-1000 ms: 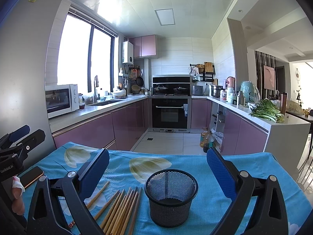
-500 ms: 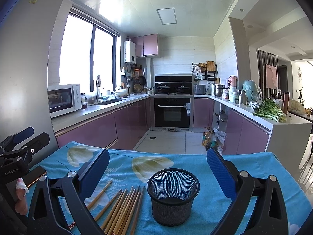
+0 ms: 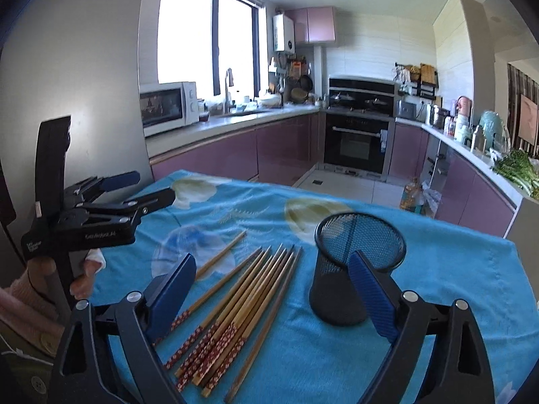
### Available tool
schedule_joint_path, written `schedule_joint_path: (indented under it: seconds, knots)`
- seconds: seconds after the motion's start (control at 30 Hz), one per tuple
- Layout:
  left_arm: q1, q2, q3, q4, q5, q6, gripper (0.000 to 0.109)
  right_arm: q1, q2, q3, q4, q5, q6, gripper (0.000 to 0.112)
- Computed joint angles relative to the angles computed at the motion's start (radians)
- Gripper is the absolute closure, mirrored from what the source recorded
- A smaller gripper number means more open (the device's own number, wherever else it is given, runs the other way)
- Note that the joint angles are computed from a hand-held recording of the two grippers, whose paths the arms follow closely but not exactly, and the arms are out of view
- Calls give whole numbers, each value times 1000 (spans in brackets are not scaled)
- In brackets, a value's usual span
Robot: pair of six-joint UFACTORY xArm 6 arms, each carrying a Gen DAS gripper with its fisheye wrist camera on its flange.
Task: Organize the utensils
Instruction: 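Lower the right tool onto the chopsticks and close on one chopstick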
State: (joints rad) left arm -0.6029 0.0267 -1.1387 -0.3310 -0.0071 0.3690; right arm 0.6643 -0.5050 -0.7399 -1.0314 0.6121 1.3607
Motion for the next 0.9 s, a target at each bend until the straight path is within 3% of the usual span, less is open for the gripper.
schedule_joint_path:
  seconds: [0.17,0.4,0.53,0.77,0.9]
  knots:
    - [8,59,-63,-2,142,24,29,-37,103,-20,230,-28,-139,54]
    - [3,127,-120,1,265,72,46,-82,157,-27,341,-28,-167,80]
    - [3,168,-169,13,339,73,54,-103,181,-34,380,-50,-185,83]
    - [7,249,-277,37,481,44,77,-101,236,-92,366,-3,-190,86]
    - [7,280,-320,25,515,40,82,-119,249,-100,372,-16,-185,87]
